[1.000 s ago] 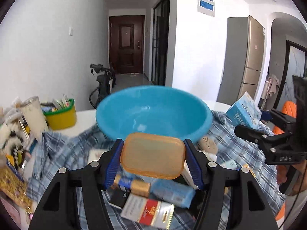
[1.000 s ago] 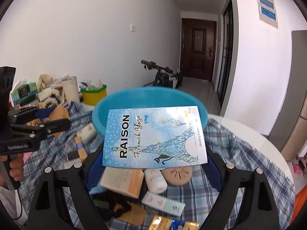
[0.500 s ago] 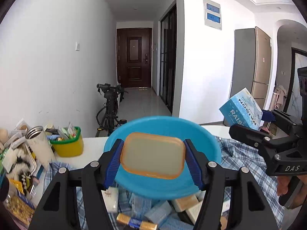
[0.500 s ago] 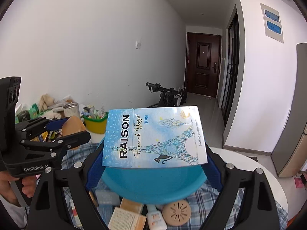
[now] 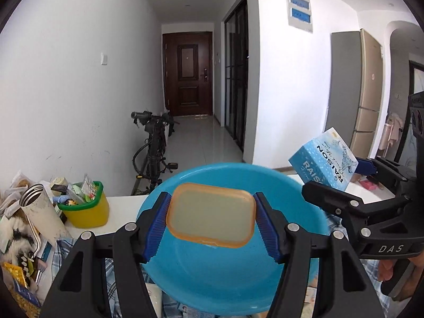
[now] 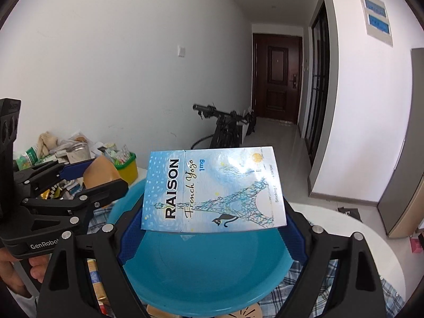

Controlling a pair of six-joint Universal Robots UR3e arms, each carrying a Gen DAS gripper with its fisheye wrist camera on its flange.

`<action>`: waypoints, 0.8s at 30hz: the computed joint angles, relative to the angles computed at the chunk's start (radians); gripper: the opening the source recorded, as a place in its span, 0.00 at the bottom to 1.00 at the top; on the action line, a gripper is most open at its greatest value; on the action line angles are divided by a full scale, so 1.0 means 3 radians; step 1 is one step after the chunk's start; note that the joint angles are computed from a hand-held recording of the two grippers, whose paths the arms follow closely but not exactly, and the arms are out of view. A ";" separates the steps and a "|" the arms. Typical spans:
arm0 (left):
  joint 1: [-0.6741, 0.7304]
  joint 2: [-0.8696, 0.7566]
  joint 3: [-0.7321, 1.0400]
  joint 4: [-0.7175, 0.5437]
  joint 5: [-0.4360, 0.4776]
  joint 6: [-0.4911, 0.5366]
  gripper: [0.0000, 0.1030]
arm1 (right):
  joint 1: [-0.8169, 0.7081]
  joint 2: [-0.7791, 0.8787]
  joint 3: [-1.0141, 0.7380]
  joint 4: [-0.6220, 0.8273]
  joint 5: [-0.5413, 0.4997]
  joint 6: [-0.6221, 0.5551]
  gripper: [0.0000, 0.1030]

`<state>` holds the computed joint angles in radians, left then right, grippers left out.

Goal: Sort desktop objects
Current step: 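Lift the orange container with the left tool while the right tool carries the RAISON box over the basin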

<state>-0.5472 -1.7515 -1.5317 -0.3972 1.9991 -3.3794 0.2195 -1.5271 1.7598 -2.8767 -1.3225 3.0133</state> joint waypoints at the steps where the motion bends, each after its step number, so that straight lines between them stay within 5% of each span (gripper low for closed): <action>1: 0.0061 -0.0020 -0.0019 0.0015 -0.0058 -0.0012 0.63 | 0.0008 0.0094 -0.0046 0.0012 -0.0013 -0.0010 0.85; 24: 0.0281 -0.0117 -0.0105 0.0090 -0.0456 0.0002 0.63 | -0.0143 0.0263 -0.0019 0.0151 0.0061 -0.0133 0.85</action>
<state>-0.4630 -1.7868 -1.5632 -0.3702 1.8624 -3.3789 0.1765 -1.4483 1.7540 -2.8315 -1.3043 2.9734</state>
